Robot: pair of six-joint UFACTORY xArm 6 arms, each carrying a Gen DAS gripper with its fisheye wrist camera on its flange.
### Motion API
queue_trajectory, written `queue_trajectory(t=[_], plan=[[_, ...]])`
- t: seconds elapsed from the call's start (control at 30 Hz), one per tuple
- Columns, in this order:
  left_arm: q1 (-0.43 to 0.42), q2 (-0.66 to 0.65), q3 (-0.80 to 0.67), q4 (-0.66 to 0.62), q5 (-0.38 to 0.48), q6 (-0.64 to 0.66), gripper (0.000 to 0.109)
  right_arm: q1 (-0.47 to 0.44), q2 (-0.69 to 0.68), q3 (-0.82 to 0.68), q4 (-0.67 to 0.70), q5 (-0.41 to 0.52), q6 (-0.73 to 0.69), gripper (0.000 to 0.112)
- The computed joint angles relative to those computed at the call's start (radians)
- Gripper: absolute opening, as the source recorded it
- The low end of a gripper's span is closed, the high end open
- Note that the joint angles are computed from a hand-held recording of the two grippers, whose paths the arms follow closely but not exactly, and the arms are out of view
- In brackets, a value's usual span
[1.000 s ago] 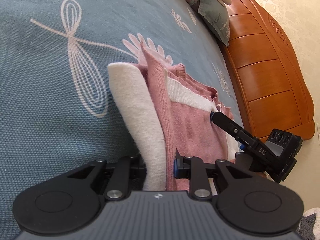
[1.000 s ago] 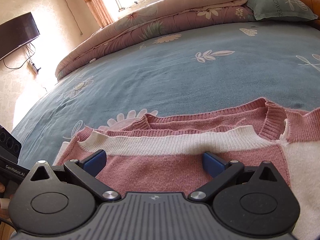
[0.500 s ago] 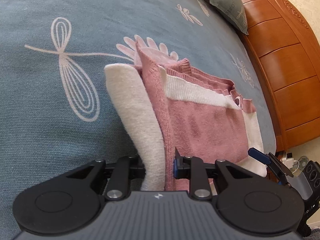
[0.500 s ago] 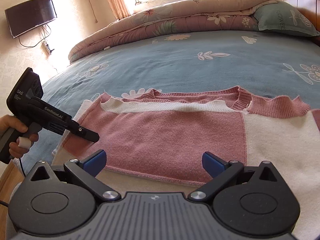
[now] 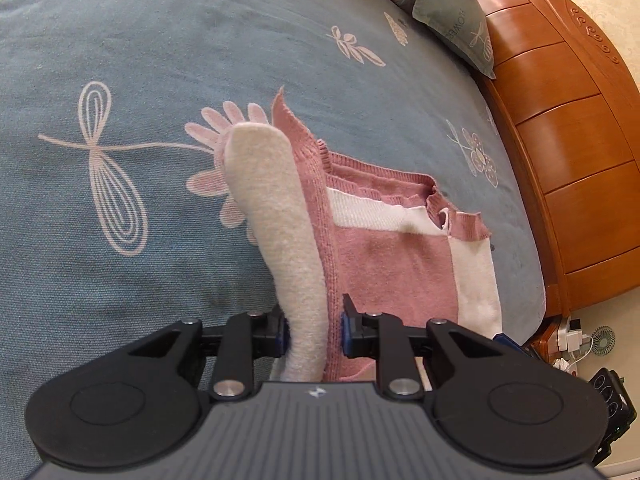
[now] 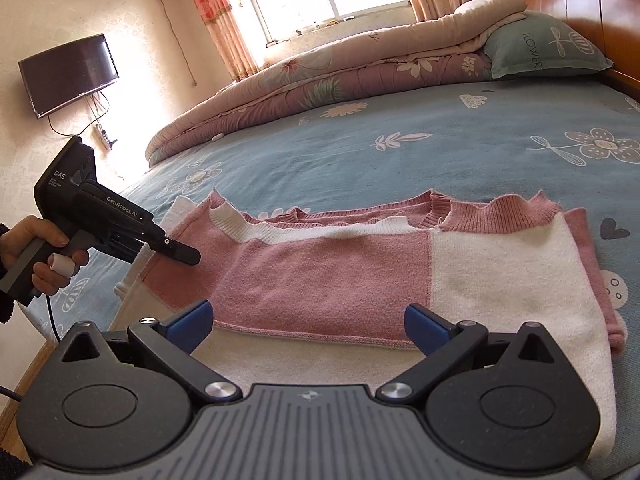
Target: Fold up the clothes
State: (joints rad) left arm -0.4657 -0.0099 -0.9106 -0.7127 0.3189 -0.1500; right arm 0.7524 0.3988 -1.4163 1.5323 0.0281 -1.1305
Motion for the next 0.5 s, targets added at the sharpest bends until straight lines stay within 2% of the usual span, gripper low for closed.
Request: queue_trajectory(t=[0.07,0.2,0.37,0.5], plan=[[-0.005,0.001,-0.024,0.049,0.013,-0.046,0.021,-0.003,-0.013,0.007,0.051,0.001,-0.052,0.103],[-0.021,0.006,-0.071,0.058,0.025,-0.056,0.021,-0.008,-0.042,0.025,0.159,-0.01,-0.158,0.103],[-0.049,0.017,-0.13,0.016,0.013,-0.015,0.021,-0.019,-0.075,0.046,0.301,-0.015,-0.28,0.103],[-0.075,0.045,-0.186,-0.042,-0.017,0.042,0.021,-0.026,-0.101,0.071,0.353,-0.022,-0.329,0.103]])
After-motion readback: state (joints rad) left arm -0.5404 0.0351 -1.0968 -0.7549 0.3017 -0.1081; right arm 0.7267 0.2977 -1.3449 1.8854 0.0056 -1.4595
